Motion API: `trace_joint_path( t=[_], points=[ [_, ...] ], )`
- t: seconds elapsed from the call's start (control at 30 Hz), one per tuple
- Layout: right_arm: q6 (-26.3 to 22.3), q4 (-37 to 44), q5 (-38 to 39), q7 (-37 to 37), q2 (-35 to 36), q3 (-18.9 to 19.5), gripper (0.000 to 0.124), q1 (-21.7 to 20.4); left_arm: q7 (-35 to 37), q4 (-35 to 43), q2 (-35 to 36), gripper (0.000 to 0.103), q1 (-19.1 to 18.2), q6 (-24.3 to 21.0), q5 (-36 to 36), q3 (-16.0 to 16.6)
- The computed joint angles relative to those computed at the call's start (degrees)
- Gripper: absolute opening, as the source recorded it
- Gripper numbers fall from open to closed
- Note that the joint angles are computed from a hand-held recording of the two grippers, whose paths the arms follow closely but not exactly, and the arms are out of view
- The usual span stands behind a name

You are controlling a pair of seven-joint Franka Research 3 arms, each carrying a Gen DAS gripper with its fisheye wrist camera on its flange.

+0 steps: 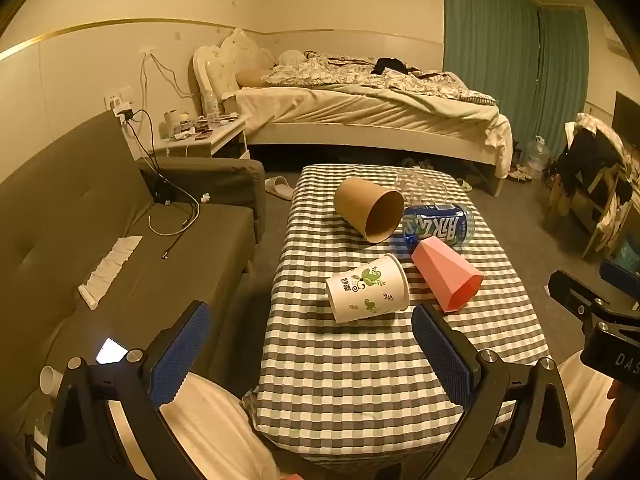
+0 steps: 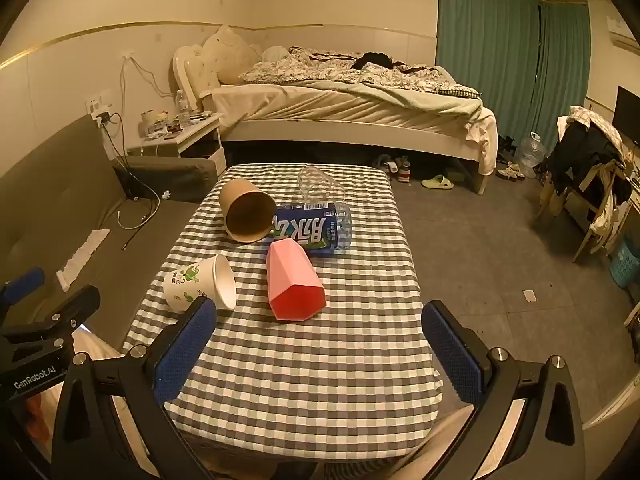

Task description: Flip cup upside down

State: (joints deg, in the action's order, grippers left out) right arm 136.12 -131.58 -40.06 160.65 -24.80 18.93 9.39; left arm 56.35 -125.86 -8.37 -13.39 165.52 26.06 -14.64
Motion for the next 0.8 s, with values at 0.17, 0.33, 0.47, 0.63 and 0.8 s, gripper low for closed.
trace_joint_path(
  t=[0.17, 0.33, 0.47, 0.63, 0.8],
  points=[
    [0.17, -0.08, 0.35, -0.24, -0.02, -0.15, 0.103, 0.11, -1.44, 0.32, 0.31, 0.103, 0.53, -0.55, 2.16, -0.65],
    [0.05, -0.09, 0.45, -0.23, -0.09, -0.02, 0.103, 0.03, -1.07, 0.36, 0.24, 0.103, 0.09, -0.77, 1.76, -0.29],
    [0.12, -0.18, 0.45, -0.24, -0.09, -0.06, 0.103, 0.01, -0.72, 0.52, 0.35, 0.103, -0.06, -0.97, 1.55, -0.18],
    [0.22, -0.3, 0.49, -0.27, -0.07, -0.13, 0.103, 0.0, -0.71, 0.01, 0.14, 0.103, -0.04, -0.79, 1.55, -0.13],
    [0.37, -0.42, 0.54, -0.26, -0.09, -0.16, 0.103, -0.02, -0.65, 0.0, 0.14, 0.103, -0.04, -0.84, 1.41, -0.16]
  ],
)
